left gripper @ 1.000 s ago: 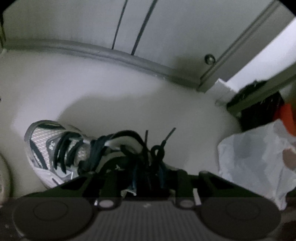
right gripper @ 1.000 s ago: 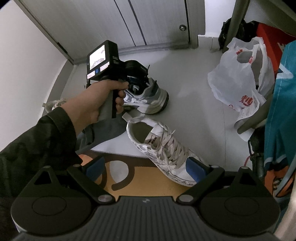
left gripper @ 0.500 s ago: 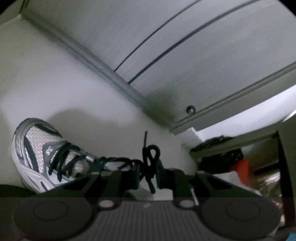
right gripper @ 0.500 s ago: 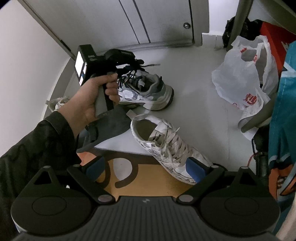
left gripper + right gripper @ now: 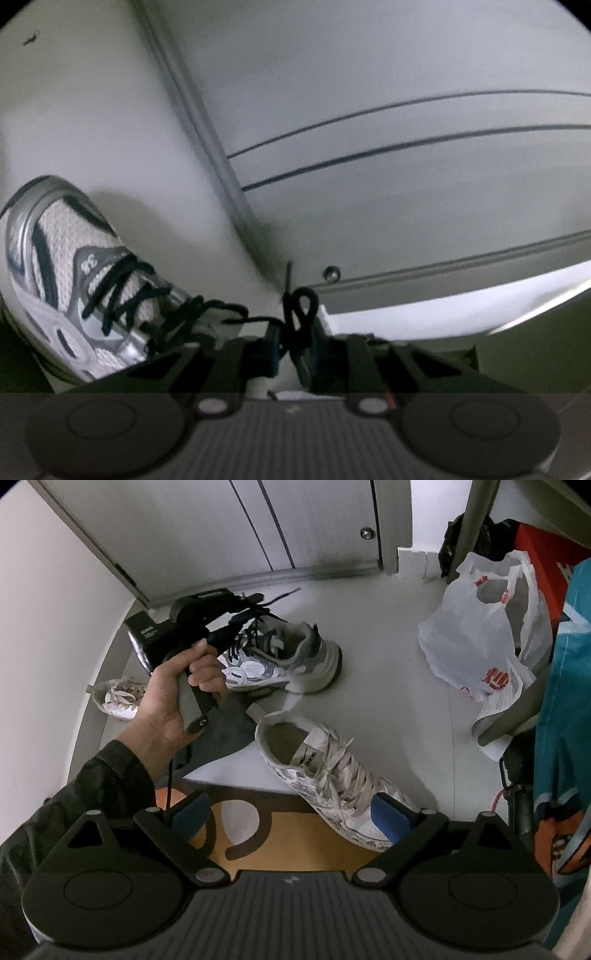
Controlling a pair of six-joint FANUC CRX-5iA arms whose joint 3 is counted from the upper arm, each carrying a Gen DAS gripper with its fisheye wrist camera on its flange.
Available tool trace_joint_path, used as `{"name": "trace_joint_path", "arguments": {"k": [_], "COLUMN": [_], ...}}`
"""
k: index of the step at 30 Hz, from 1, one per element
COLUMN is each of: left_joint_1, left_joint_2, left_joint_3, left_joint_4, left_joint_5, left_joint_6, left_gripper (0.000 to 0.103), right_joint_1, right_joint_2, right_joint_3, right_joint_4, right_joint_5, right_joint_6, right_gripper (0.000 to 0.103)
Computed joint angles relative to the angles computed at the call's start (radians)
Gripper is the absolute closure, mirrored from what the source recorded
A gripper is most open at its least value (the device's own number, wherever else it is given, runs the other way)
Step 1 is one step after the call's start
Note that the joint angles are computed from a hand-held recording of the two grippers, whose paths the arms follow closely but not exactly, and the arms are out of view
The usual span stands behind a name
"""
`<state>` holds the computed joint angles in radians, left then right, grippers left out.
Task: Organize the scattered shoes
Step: 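Lift the second grey-white sneaker off the floor with the left tool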
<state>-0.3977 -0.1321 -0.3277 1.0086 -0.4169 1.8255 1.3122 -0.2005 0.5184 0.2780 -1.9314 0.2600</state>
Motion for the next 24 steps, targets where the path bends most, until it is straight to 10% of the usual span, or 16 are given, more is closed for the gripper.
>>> {"name": "trace_joint_path", "arguments": {"k": [11,24], "left_joint_1": [0.064,0.014], "left_joint_2": [-0.049,-0.128], "left_joint_3": [0.072,0.107], "left_joint_4": [-0.168,-0.092], "left_joint_5": [-0.107,-0.076], "left_joint_6": [0.125,0.087], "left_gripper": [0.088,0.088], "right_joint_1": [0.009,0.058], "right_joint_2": [-0.004,-0.003], "right_joint_3": [-0.025,-0.046], "right_joint_4": [0.053,0.155], "right_joint_5": [0.010,0.053], "right_joint_6": [0.014,0.098], "right_gripper": [0.006,0.006]}}
